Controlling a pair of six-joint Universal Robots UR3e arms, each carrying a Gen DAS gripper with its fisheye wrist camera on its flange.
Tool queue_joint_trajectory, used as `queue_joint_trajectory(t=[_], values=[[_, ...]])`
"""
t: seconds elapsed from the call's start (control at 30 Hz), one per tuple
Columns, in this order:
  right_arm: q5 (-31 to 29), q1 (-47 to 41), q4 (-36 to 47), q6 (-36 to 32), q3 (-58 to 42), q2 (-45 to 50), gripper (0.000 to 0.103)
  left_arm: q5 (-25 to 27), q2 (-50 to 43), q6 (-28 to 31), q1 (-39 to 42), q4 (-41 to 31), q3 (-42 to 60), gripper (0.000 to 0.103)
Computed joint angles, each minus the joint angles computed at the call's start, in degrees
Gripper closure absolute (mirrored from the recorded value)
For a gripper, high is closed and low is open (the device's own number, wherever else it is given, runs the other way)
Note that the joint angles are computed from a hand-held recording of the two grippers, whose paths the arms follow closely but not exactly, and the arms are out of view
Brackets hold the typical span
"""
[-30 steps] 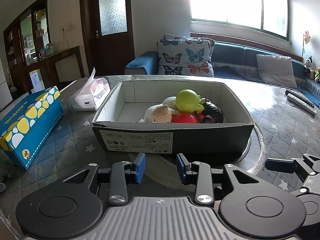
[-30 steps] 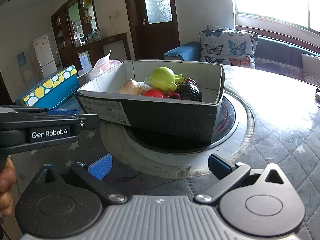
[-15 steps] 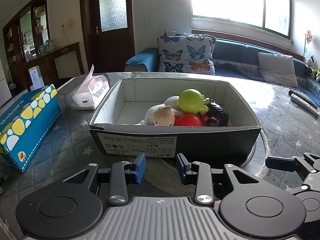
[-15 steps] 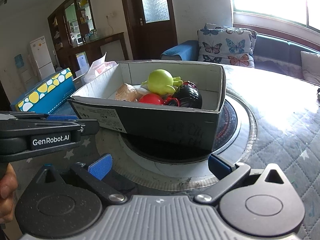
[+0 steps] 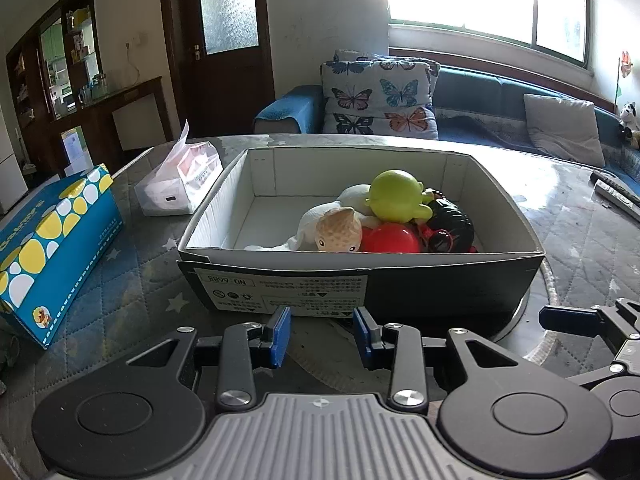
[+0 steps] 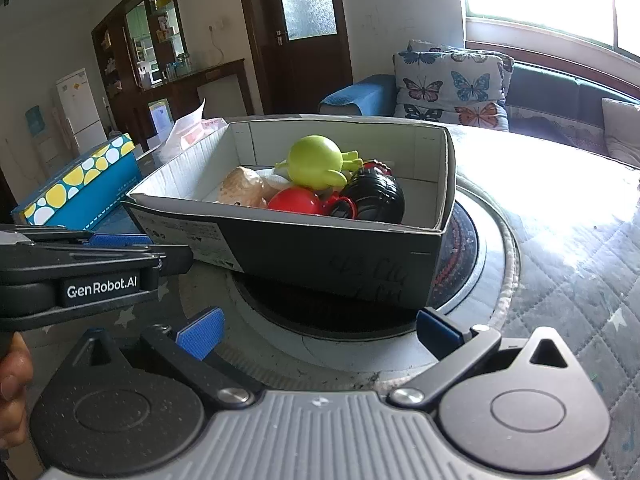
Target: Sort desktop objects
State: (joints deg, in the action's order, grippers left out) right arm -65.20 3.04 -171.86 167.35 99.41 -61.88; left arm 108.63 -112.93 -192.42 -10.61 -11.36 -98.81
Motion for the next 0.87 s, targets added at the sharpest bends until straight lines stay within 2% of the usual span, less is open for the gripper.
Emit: queue_joint_trajectory(t=[0.87], values=[[-0.12,0.73,3.59,0.97,-7.35,4.79,0.000,-1.67,-3.43,0.85,1.37,-1.37,4.14,0.066]])
